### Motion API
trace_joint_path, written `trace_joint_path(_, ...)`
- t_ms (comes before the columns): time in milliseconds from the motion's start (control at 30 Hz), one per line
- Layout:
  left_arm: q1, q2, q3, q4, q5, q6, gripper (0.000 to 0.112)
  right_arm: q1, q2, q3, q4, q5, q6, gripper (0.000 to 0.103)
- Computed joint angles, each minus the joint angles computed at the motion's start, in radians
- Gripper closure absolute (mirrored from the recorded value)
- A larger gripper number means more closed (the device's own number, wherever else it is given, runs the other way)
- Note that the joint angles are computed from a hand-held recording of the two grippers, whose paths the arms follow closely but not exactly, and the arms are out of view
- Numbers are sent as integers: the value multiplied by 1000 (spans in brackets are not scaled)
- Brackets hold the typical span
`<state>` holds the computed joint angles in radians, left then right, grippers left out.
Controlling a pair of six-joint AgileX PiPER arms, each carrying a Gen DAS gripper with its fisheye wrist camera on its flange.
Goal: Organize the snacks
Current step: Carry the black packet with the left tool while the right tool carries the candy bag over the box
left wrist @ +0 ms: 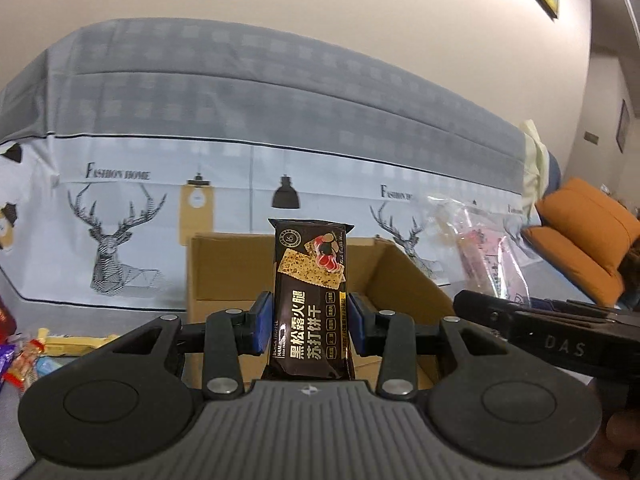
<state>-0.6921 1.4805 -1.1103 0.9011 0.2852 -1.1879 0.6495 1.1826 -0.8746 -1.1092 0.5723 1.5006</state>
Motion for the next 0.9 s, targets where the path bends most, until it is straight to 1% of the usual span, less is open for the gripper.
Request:
trace_joint_path(100, -16, 11, -5, 36, 2, -33, 69, -15, -11, 16, 17, -2, -24, 48)
trace_joint_path(567, -21, 27, -12, 34, -6, -54, 69, 11, 1, 13, 30, 33, -55, 47)
trace_joint_path(900, -19, 17, 4, 73, -14, -100, 69, -19, 4, 15, 49, 1, -99, 47)
